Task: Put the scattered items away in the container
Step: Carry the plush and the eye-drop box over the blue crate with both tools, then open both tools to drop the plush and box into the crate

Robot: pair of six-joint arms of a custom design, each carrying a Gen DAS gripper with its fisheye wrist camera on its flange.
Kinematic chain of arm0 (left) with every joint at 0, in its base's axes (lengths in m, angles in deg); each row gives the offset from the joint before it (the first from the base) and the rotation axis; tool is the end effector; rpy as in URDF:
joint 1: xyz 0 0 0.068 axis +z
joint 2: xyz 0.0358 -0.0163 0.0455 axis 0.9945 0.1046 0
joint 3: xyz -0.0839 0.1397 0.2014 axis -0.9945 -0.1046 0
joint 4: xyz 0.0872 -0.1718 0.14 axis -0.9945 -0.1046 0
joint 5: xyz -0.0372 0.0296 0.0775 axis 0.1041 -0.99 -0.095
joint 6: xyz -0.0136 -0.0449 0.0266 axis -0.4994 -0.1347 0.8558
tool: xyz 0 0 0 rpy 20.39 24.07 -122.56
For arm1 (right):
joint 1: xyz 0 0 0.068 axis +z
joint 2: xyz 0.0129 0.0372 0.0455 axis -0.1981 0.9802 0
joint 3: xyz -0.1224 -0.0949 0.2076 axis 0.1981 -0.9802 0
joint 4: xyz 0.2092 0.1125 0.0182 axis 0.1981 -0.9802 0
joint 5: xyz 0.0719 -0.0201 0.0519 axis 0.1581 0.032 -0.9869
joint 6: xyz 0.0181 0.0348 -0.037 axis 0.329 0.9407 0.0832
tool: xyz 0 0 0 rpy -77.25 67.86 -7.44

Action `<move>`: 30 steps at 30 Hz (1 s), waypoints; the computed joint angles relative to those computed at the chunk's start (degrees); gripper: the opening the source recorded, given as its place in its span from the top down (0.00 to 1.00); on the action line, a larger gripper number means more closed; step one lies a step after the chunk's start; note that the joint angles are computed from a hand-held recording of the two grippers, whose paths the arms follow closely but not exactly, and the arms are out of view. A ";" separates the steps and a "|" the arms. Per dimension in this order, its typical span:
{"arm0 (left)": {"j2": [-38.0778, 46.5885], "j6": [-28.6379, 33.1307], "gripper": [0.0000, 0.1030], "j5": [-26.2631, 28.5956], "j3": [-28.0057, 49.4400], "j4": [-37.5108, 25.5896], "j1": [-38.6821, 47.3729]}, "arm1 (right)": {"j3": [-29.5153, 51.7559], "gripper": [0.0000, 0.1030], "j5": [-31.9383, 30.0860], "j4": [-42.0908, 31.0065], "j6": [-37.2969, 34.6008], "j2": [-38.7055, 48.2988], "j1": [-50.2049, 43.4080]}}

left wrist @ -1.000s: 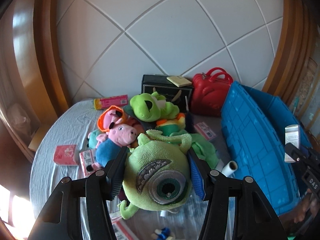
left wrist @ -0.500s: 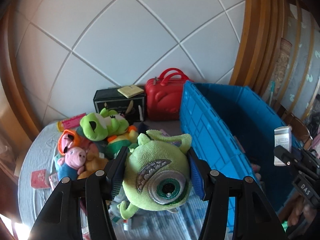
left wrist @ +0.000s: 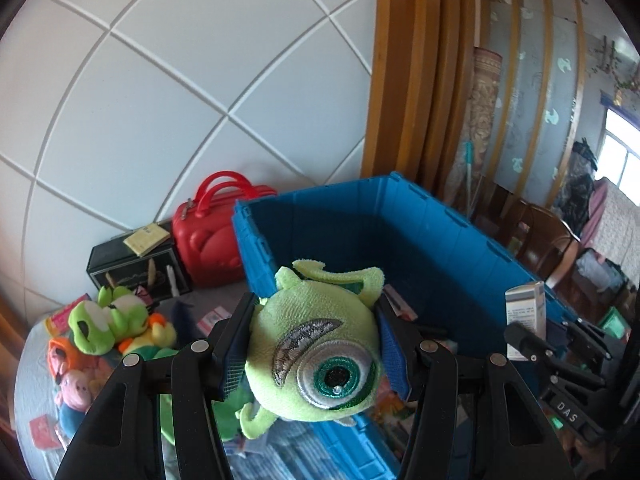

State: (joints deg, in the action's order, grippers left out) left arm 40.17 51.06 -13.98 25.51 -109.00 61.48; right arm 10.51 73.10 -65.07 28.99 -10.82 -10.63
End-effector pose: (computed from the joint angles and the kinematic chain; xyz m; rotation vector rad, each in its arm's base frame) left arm 0.3013 -0.1361 0.3844 0.7745 2.1207 -0.4496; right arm 0.1395 -0.0067 0.3296 0.4108 2.1139 -0.1052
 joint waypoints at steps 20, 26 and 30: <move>15.12 -4.91 0.44 -5.19 17.08 -4.10 -19.40 | -3.67 0.69 -20.61 0.18 -13.26 -1.45 -36.37; 16.40 -4.86 0.43 -5.65 18.77 -3.91 -19.94 | -3.42 0.69 -21.16 1.85 -13.96 0.18 -37.36; 17.75 -5.07 0.29 -6.01 20.73 -4.61 -19.77 | -2.92 0.61 -20.25 2.17 -14.68 1.52 -36.55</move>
